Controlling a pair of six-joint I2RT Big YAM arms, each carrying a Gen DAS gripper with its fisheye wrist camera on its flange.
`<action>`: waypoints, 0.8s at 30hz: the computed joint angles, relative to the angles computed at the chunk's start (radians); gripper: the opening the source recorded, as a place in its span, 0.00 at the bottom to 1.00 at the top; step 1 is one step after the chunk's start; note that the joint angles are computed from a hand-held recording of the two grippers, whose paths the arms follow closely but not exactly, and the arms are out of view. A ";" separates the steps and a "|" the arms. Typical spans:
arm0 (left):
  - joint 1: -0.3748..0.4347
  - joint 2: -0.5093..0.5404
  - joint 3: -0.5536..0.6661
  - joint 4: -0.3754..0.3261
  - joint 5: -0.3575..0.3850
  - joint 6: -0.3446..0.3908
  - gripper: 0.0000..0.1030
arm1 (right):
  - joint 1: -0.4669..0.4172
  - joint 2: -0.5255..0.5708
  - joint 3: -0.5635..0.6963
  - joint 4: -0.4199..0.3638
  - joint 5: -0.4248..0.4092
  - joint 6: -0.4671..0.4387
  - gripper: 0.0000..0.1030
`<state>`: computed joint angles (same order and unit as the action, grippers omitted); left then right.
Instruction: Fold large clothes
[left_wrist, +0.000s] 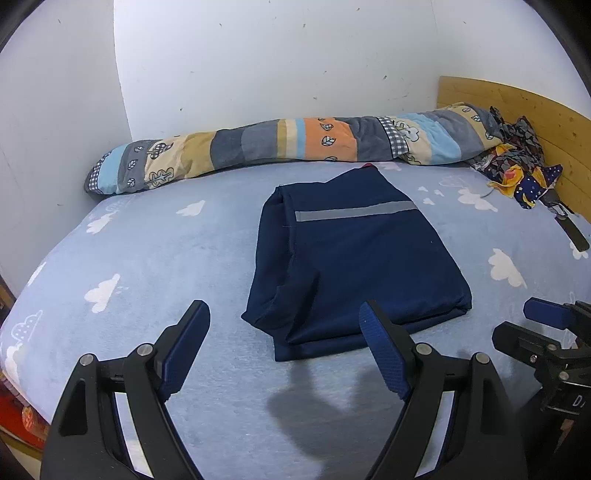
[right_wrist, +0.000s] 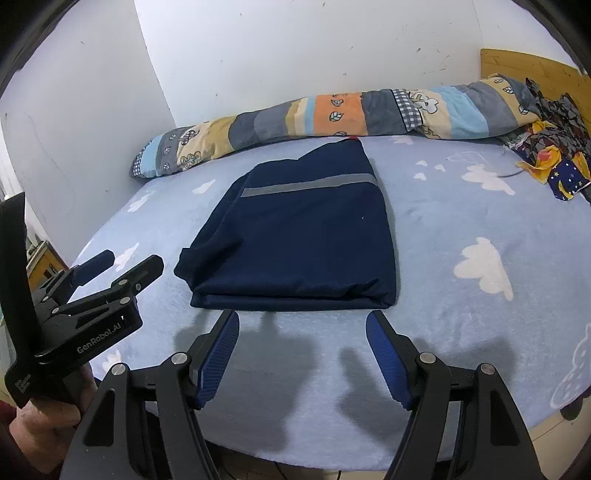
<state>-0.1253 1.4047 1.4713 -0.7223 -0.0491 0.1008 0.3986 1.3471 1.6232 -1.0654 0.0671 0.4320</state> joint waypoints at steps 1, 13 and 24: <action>-0.001 0.000 -0.001 0.001 -0.002 0.002 0.81 | 0.000 0.000 0.000 -0.001 0.000 0.001 0.72; -0.002 0.010 0.008 -0.015 -0.011 0.002 0.84 | -0.002 0.003 0.002 -0.005 -0.005 0.005 0.72; -0.010 0.004 0.028 -0.022 -0.050 0.022 1.00 | -0.004 0.009 0.008 -0.017 0.007 0.002 0.73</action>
<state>-0.1351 1.4086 1.4989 -0.7443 -0.0995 0.1226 0.3950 1.3557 1.6310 -1.0826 0.0737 0.4344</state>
